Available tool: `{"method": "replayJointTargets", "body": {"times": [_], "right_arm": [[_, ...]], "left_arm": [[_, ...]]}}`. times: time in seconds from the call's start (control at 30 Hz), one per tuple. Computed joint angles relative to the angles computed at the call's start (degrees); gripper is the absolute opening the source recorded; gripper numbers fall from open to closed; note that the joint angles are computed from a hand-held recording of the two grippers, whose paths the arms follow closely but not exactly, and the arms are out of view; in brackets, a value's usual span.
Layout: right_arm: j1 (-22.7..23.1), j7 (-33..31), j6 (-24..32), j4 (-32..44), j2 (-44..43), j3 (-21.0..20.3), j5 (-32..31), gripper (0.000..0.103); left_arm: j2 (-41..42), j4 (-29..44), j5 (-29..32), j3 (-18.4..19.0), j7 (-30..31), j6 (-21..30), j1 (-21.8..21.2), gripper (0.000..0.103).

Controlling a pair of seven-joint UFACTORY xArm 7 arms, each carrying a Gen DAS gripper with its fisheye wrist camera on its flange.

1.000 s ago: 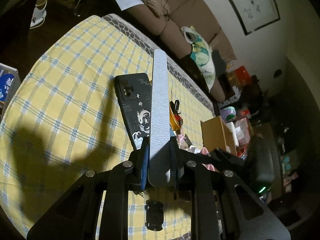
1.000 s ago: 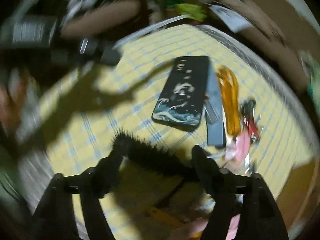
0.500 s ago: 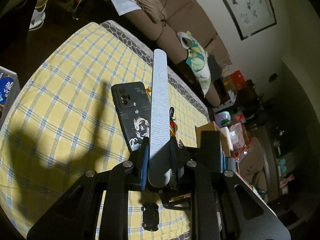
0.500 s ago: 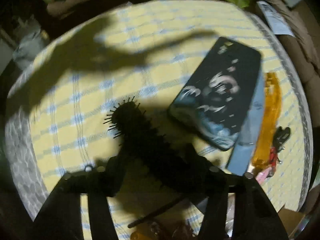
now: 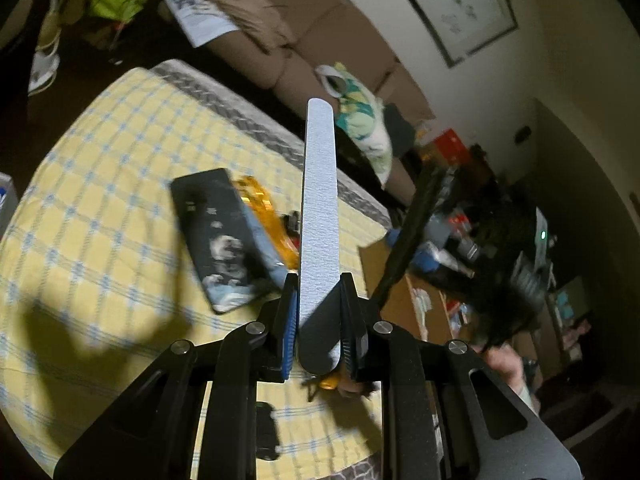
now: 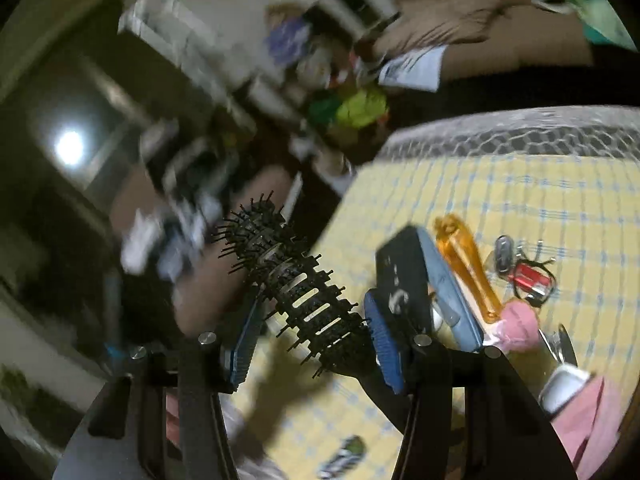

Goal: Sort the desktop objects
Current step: 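Lower the nail file and hairbrush into the cardboard box and open both tools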

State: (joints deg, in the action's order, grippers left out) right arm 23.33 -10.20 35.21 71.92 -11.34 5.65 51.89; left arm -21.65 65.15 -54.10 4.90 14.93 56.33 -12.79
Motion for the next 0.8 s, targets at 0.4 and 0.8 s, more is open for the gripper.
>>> {"method": "replayJointTargets", "body": {"times": [0.4,0.8], "right_arm": [[-11.8,25.2,10.7,-6.1,-20.4,-8.3,-18.3,0.054],[-20.3,22.0,17.1,-11.1,-18.2,-17.4,-26.3,0.054]], "left_arm": [[4.8,9.3,6.1,-12.7,-7.6,-7.6,-11.2,0.018],[31.6,34.2,32.1,-22.3,-30.8,-10.9,-21.4,0.018]]}}
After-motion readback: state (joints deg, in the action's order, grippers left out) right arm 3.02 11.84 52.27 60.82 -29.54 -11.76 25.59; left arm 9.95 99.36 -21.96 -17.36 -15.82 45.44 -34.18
